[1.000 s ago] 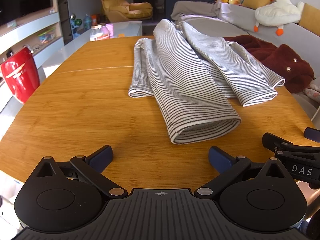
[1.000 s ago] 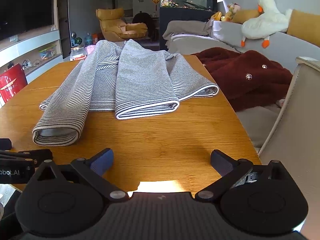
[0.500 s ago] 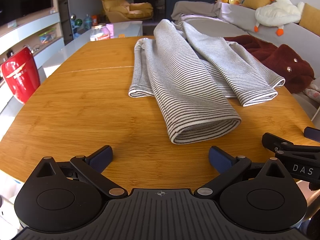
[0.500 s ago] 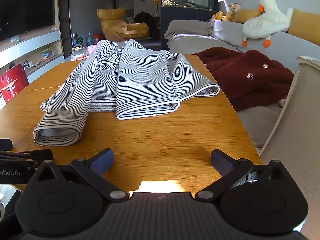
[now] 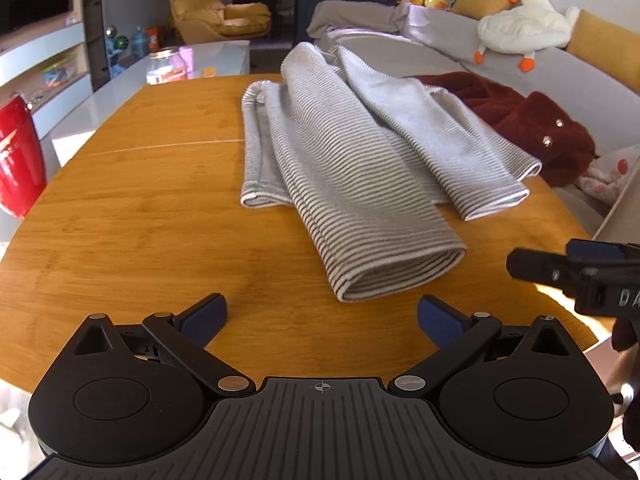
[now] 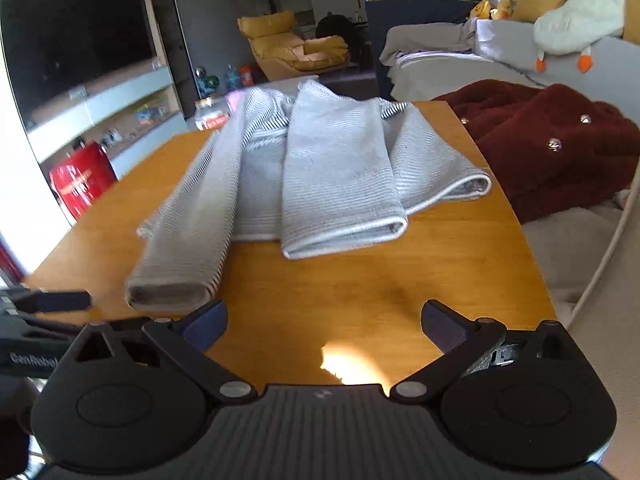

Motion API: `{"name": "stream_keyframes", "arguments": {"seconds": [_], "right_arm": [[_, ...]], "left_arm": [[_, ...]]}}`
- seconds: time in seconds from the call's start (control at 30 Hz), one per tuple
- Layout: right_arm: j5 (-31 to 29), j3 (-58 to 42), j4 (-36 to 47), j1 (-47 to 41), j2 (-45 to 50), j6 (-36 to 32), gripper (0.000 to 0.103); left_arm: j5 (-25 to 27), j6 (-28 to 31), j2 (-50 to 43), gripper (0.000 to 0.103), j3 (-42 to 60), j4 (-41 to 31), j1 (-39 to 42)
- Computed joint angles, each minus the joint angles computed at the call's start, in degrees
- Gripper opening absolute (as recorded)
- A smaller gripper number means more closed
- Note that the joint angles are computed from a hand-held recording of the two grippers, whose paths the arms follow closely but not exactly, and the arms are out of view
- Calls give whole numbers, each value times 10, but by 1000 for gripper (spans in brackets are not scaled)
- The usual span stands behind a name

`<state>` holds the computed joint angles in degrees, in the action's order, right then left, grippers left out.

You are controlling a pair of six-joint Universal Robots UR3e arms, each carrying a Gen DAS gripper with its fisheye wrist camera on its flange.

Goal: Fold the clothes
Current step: 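Grasp the striped shirt with the left gripper while the right gripper grasps it too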

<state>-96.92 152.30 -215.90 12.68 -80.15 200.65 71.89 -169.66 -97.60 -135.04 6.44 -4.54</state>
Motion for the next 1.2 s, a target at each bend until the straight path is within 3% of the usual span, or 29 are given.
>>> {"name": "stream_keyframes", "arguments": {"seconds": [0.03, 0.17, 0.27, 0.4, 0.5, 0.73, 0.87, 0.93, 0.97, 1.07, 1.13, 1.2], "right_arm": [[21, -1, -20, -24, -4, -6, 103], [-31, -123, -122, -43, 102, -19, 103], [12, -241, -181, -84, 198, -7, 103], [52, -411, -178, -116, 325, 3, 103], [67, -491, -139, -127, 392, 5, 103], [201, -431, -176, -189, 395, 27, 103], [267, -367, -206, -227, 379, 76, 103], [323, -321, -221, -256, 366, 106, 103], [348, -298, -229, -269, 361, 116, 103], [402, -225, -255, -295, 348, 117, 103], [423, -179, -266, -300, 337, 108, 103], [423, -146, -266, -292, 322, 96, 103]], "left_arm": [[-20, 6, -2, 103, 10, -1, 15], [-39, -12, -57, 103, 80, 41, 33], [-35, -32, -97, 103, 154, 32, 30], [-37, -21, -134, 103, 244, -2, 17], [-9, 3, -177, 103, 323, -41, -10], [34, 18, -331, 103, 574, -175, -69], [106, 60, -415, 103, 700, -210, -107], [130, 75, -427, 90, 726, -234, -112], [121, 80, -419, 72, 725, -256, -105], [48, 114, -363, 65, 662, -300, -63], [-7, 139, -316, 56, 604, -325, -29], [-38, 155, -281, 40, 557, -332, -1]]}}
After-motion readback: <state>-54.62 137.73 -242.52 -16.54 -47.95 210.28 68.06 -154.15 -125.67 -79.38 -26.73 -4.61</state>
